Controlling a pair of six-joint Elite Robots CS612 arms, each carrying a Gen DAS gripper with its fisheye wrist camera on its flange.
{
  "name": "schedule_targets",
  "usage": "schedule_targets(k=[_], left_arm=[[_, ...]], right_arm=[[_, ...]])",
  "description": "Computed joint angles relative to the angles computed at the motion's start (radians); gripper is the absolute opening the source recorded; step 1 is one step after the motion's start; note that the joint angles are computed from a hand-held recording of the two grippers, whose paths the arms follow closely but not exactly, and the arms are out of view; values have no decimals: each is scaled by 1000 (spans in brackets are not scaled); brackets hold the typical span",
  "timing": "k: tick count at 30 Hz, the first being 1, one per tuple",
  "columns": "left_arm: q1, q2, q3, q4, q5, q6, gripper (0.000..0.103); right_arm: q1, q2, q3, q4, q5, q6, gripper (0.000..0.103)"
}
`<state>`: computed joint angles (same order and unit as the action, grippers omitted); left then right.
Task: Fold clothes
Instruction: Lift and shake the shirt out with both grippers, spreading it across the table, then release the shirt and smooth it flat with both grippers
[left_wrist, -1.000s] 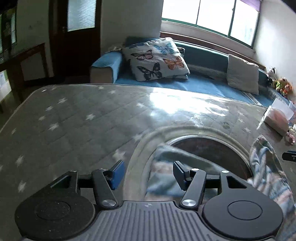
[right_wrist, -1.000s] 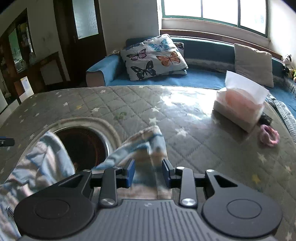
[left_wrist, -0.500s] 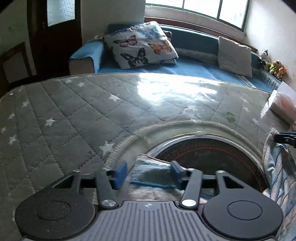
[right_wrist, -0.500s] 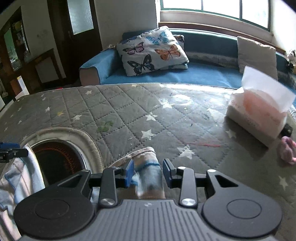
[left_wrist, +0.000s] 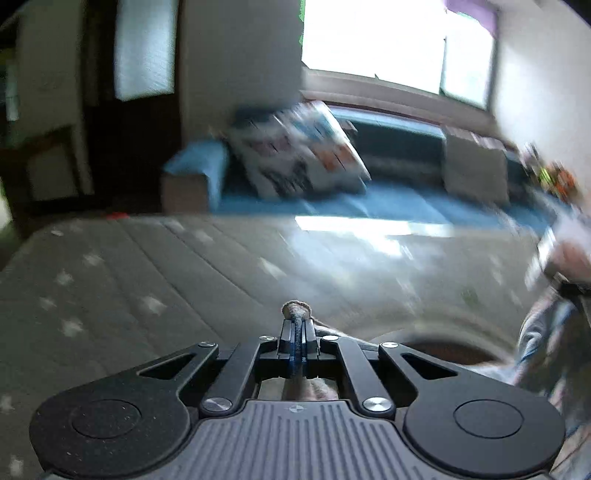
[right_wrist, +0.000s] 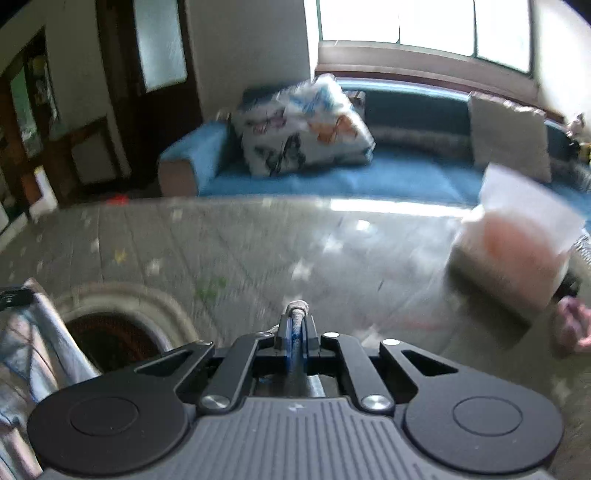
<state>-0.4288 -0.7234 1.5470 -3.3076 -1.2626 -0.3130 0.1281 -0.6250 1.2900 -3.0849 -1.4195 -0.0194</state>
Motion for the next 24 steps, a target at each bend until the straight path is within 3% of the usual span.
schedule_targets(k=[4,10,12,13,16,24], left_arm=[[17,7,-5,-55,40,-55,3],[30,36,-60,124,55,-80,9],[27,37,-57,139,74,-88,11],[27,35,-53,139,81,-89,14],[23,22,-39,151,114,-102,45],[-11,-52,69,138,106,-68,73]], right_arm=[[-5,16,-22,-85,-16,71,4],[5,63,-102,22,-53,73,11],[5,64,-101,42,-50,71,13],[5,61,-95,44,-47,64,15],[9,42,-72,60,-57,28,26],[24,-49,54,88,-4,-73,50]])
